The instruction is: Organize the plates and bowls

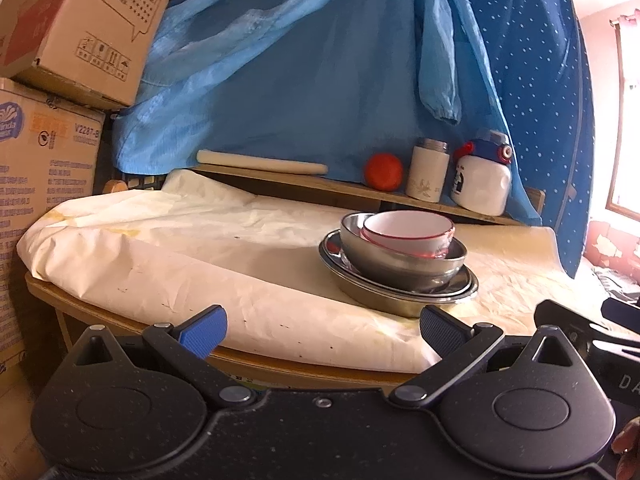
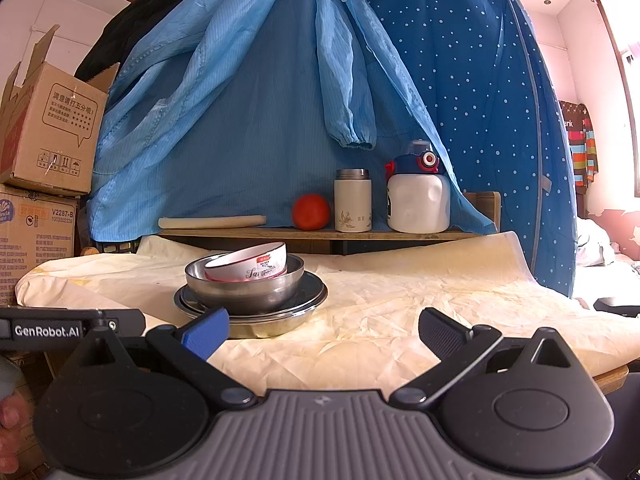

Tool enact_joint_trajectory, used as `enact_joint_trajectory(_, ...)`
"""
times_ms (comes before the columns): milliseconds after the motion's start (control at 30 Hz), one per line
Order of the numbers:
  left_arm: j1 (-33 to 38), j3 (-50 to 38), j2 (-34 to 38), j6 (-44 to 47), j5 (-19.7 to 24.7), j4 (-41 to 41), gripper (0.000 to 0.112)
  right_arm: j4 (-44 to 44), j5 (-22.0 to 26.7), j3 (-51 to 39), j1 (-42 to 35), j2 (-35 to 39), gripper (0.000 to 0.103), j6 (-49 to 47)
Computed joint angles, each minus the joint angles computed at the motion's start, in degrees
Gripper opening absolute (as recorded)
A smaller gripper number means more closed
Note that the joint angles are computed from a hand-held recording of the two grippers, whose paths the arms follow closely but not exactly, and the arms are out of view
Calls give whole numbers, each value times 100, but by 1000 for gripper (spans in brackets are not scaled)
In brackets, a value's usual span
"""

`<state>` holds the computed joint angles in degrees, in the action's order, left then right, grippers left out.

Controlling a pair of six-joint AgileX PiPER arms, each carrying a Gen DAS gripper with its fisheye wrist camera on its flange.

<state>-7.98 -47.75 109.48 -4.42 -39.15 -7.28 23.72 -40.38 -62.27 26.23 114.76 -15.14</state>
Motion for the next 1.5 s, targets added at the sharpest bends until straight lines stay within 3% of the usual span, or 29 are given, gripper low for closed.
enact_joint_trajectory(1500, 40, 16, 25, -13, -41, 166, 102, -50, 48, -15, -7, 32, 103, 60)
